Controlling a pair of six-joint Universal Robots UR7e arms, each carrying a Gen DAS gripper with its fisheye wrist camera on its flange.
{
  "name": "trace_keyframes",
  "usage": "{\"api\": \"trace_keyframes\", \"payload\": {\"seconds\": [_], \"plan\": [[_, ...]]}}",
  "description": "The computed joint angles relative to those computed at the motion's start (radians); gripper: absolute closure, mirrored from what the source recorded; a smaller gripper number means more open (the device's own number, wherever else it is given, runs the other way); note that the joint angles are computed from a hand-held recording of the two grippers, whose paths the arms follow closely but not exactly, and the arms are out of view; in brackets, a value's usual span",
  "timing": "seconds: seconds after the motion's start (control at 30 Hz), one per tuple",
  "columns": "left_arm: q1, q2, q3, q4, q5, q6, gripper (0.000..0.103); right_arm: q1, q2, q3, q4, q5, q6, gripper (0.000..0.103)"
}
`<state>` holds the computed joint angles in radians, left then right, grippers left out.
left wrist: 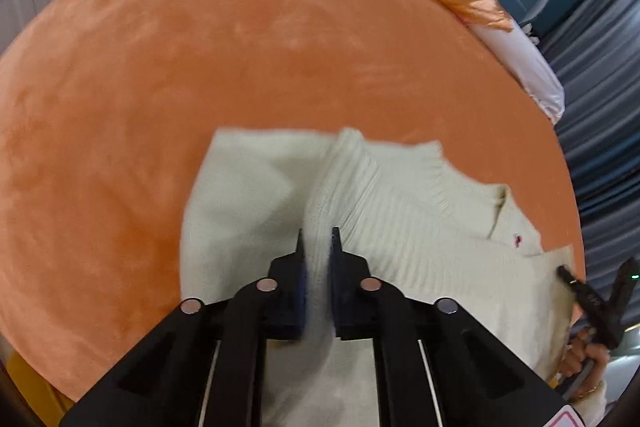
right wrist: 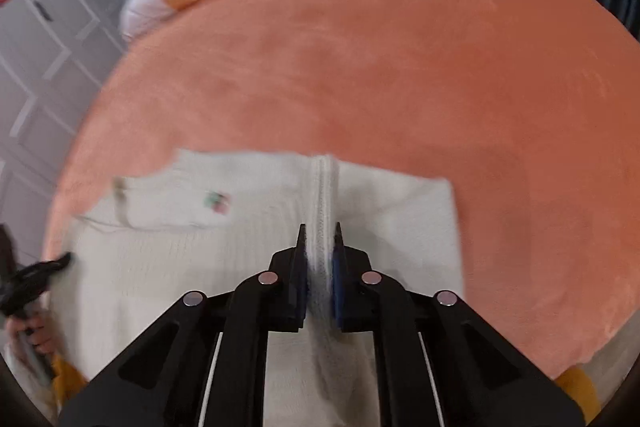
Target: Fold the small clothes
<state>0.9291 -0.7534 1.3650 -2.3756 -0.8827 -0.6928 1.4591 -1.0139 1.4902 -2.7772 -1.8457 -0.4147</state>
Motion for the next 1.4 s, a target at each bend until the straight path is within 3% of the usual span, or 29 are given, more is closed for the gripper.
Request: {"api": "trace_keyframes", "payload": {"seconds": [0.13, 0.2, 0.27, 0.4, 0.47, 0.57, 0.67, 0.7, 0.77, 0.8, 0.87, 0.97, 1.03, 1.13, 1.2, 1.3, 1.33, 1.4], "plan": [[-0.046, -0.012, -0.018, -0.1, 0.078, 0.113, 0.098, 0.002, -0.091, 0.057, -0.114, 0.191, 0.004, 0.095], [-0.052, -0.005, -0.033, -0.141, 0.115, 0.13, 0.098, -0.011, -0.09, 0.048, -0.156, 0.213, 0.033, 0.095], [-0.038, 0.01, -0.055, -0.128, 0.117, 0.134, 0.098, -0.025, -0.044, -0.002, -0.127, 0.153, 0.048, 0.095], [0.022, 0.097, -0.116, 0.094, 0.129, 0.056, 0.097, -0.06, 0.105, -0.131, 0.054, -0.077, 0.078, 0.095], [0.023, 0.094, -0.071, 0.034, 0.157, 0.066, 0.096, -0.062, 0.097, -0.109, 0.018, -0.067, 0.082, 0.094], [0.028, 0.058, -0.024, -0.049, 0.116, 0.028, 0.091, -0.047, 0.058, -0.075, -0.009, -0.052, 0.152, 0.09], [-0.012, 0.023, -0.001, 0.006, 0.19, -0.018, 0.089, -0.004, 0.009, 0.024, -0.206, -0.106, 0.106, 0.087], [-0.042, 0.012, 0.007, 0.031, 0.244, -0.039, 0.091, -0.002, -0.005, 0.049, -0.236, -0.085, 0.085, 0.086], [-0.083, 0.005, 0.022, 0.012, 0.284, -0.005, 0.091, 0.019, -0.049, 0.124, -0.216, -0.003, 0.054, 0.086], [-0.107, 0.006, 0.029, 0.003, 0.282, 0.023, 0.091, 0.031, -0.055, 0.153, -0.193, 0.03, 0.035, 0.086], [-0.139, 0.019, 0.034, -0.016, 0.208, 0.074, 0.091, 0.064, -0.054, 0.196, -0.094, 0.073, -0.02, 0.086], [-0.158, 0.063, 0.034, -0.026, 0.006, 0.134, 0.09, 0.103, -0.043, 0.261, 0.005, 0.112, -0.096, 0.086], [-0.164, 0.094, 0.029, 0.017, -0.025, 0.142, 0.09, 0.116, -0.031, 0.303, 0.028, 0.1, -0.162, 0.087], [-0.161, 0.097, 0.062, 0.066, -0.004, 0.124, 0.091, 0.103, -0.031, 0.328, -0.014, 0.045, -0.212, 0.09], [-0.161, 0.06, 0.109, 0.054, 0.024, 0.113, 0.094, 0.075, -0.054, 0.318, -0.018, 0.013, -0.144, 0.09], [-0.158, -0.017, 0.182, 0.109, 0.083, 0.008, 0.095, 0.01, -0.114, 0.312, 0.003, 0.005, -0.052, 0.103], [-0.154, -0.044, 0.207, 0.146, 0.108, -0.039, 0.096, -0.008, -0.138, 0.311, 0.019, -0.006, -0.019, 0.103], [-0.144, -0.1, 0.263, 0.165, 0.11, -0.104, 0.096, -0.026, -0.169, 0.324, -0.024, -0.1, -0.002, 0.103]]}}
